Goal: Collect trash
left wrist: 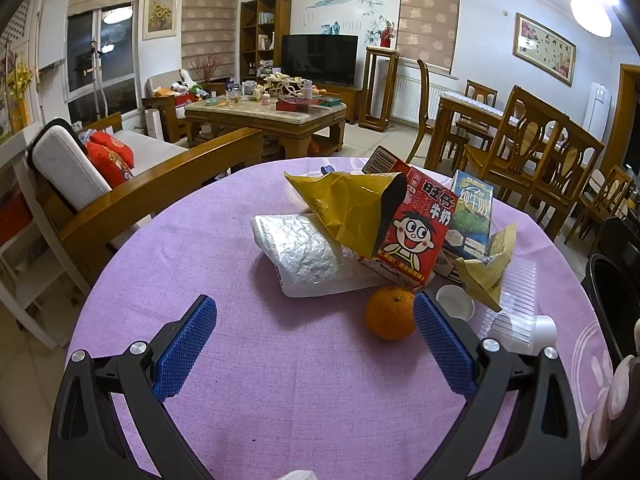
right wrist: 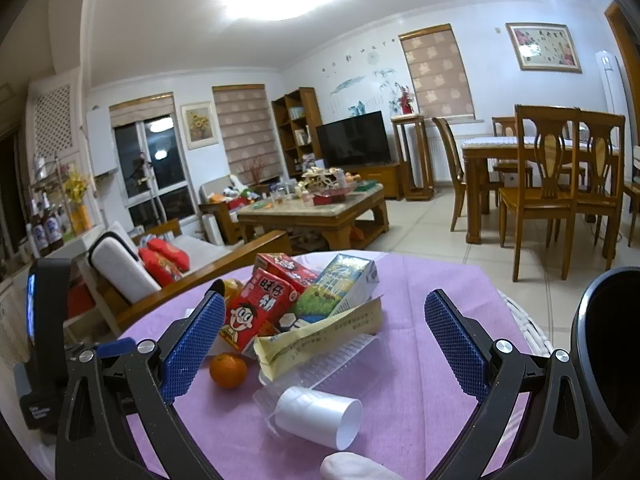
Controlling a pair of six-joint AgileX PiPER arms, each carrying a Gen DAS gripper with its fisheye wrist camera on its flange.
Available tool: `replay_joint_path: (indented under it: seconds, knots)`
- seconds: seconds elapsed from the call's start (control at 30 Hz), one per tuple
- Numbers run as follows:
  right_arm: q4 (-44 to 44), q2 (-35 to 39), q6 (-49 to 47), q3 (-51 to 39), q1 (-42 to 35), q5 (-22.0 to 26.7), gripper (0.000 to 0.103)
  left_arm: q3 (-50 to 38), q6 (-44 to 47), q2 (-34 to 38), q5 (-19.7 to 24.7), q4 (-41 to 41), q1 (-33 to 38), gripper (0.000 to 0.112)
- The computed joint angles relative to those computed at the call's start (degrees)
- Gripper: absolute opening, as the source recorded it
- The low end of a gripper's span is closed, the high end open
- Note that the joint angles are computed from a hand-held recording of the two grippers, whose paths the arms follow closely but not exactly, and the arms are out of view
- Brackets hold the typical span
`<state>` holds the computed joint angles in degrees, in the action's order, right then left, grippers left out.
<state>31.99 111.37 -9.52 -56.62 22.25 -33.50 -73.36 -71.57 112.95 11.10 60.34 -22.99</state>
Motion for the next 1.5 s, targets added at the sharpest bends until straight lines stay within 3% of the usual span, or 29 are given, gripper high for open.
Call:
replay_joint_path:
  seconds: [1.5]
  knots:
    - [-1.6,1.3,1.9,-0.9,-0.8,1.0,0.099,0.3,-0.5,0.0,-0.4,0.5,0.3,0.098]
